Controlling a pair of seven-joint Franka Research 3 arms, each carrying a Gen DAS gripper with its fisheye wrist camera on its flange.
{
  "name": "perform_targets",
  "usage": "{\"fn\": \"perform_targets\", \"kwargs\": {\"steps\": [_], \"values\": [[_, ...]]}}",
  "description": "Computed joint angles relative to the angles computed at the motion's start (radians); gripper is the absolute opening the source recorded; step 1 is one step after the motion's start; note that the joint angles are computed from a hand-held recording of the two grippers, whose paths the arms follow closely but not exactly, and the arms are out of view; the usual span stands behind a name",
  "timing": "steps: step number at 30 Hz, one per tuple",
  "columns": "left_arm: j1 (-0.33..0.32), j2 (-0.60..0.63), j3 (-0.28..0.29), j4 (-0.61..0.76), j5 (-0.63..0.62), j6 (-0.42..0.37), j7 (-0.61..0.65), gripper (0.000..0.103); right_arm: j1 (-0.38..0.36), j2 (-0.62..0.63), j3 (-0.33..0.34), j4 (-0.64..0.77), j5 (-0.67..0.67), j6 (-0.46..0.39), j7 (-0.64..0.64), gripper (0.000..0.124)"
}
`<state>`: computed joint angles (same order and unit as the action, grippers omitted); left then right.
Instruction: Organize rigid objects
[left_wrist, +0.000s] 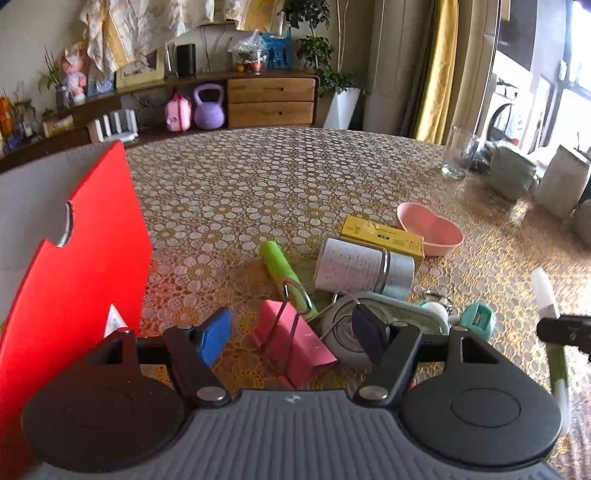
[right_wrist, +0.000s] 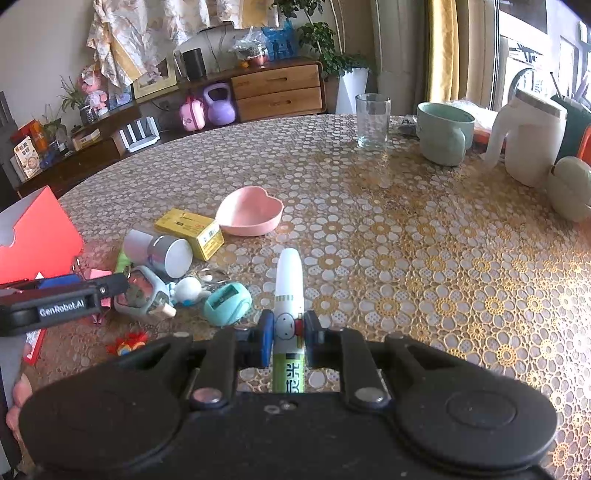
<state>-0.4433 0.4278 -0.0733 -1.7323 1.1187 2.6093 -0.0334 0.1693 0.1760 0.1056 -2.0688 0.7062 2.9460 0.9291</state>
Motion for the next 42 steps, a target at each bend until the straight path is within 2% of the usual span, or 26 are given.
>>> {"fn": "perform_targets", "kwargs": {"steps": [2,3,4,5,6,8,9,13,15,26,39,42], "values": [[0.016,-0.005,0.003,-0.016,-0.008,0.040,-0.021,0.071,0.002,0.003,-0.001,0.000,-0.003,0.001,0.007,0.016],[0.016,-0.006,0.006,-0.019,-0.008,0.045,-0.032,0.068,0.002,0.004,-0.001,0.001,-0.003,0.001,0.008,0.016],[0.014,-0.006,0.009,-0.019,-0.005,0.044,-0.041,0.063,0.003,0.005,-0.001,0.000,-0.005,0.003,0.011,0.016],[0.012,-0.011,0.012,-0.026,0.005,0.047,-0.056,0.051,0.003,0.006,-0.001,0.001,-0.006,0.004,0.013,0.016],[0.012,-0.014,0.014,-0.032,0.013,0.054,-0.068,0.044,0.003,0.008,-0.002,0.003,-0.009,0.003,0.016,0.016],[0.008,-0.017,0.012,-0.034,0.018,0.036,-0.072,0.041,0.005,0.010,-0.005,0.004,-0.019,0.002,0.028,0.016],[0.003,-0.021,0.014,-0.037,0.028,0.020,-0.083,0.034,0.006,0.011,-0.005,0.003,-0.024,0.004,0.033,0.016],[0.011,-0.035,0.005,-0.052,0.040,0.016,-0.106,0.028,0.004,0.007,-0.002,-0.003,-0.027,0.013,0.035,0.016],[0.007,-0.044,0.002,-0.057,0.057,-0.003,-0.114,0.015,0.003,0.004,-0.001,-0.005,-0.027,0.017,0.034,0.016],[0.031,-0.115,-0.034,-0.126,0.084,0.041,-0.144,0.013,0.000,-0.039,0.005,-0.035,0.015,0.027,-0.015,0.016],[0.070,-0.239,-0.083,-0.200,0.072,0.020,-0.149,0.013,0.042,-0.134,-0.006,-0.058,0.227,0.001,-0.202,0.016],[0.085,-0.270,-0.094,-0.217,0.065,0.022,-0.133,0.013,0.059,-0.155,-0.019,-0.051,0.236,-0.037,-0.201,0.016]]}}
